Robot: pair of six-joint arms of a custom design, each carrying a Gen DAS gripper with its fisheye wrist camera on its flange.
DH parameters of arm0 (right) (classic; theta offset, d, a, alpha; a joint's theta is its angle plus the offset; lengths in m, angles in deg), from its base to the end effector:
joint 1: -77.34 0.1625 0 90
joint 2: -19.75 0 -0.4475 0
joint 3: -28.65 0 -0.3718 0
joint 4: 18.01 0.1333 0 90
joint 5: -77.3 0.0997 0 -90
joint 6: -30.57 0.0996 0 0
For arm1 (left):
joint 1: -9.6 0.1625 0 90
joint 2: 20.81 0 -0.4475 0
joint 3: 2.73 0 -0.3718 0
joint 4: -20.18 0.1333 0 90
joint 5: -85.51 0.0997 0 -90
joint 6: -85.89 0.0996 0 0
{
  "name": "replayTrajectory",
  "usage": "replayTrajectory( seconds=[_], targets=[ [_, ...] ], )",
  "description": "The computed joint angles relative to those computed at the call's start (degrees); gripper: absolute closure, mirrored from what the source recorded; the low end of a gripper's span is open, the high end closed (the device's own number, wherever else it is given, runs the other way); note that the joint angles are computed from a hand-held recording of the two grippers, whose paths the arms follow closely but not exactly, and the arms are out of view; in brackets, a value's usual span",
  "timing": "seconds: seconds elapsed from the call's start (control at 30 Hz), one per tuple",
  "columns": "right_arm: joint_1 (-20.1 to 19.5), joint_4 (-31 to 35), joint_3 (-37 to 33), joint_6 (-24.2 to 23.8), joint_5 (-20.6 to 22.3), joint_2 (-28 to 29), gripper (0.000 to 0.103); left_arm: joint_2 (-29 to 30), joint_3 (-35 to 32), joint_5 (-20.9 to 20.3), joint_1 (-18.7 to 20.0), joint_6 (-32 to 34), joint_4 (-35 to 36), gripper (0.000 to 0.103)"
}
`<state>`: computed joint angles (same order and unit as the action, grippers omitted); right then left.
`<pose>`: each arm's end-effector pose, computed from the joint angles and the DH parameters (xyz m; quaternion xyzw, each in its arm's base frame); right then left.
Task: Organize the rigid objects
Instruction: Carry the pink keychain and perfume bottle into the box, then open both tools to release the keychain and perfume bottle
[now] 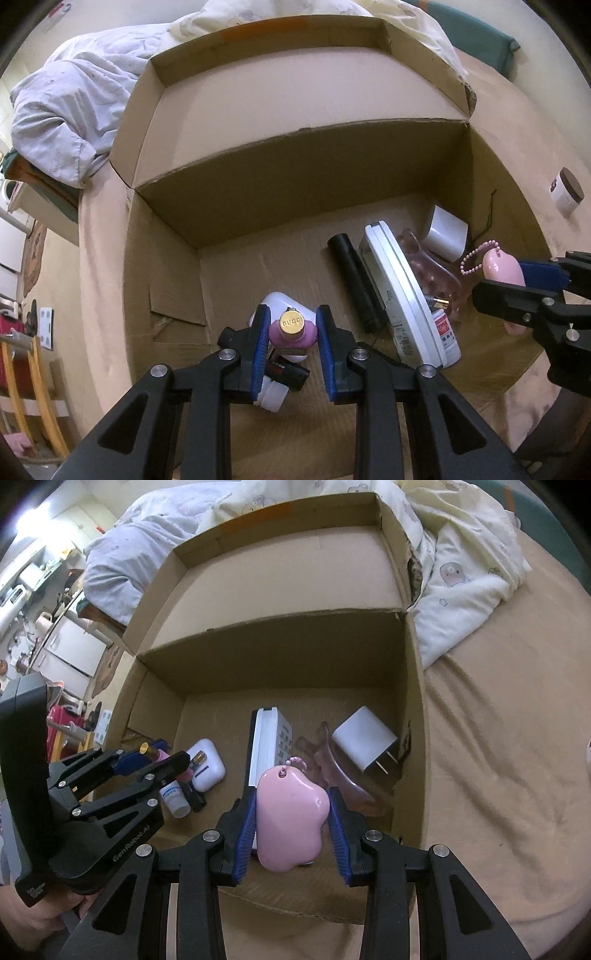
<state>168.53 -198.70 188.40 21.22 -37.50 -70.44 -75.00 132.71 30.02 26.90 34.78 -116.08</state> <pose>0.0968 -0.2520 0.2132 0.0490 -0.9597 0.1636 0.2233 -0.2806 -0.2861 0.0335 0.2582 0.8780 -0.1144 0.3865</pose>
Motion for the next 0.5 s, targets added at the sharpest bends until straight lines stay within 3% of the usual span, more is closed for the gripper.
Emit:
replayTrajectory(
  seconds=[0.5],
  targets=[
    [0.7,1.9,-0.7,1.5,-1.4,0.4,0.065,0.3,0.4,0.3,0.5,-1.0,0.4,0.080]
  ],
)
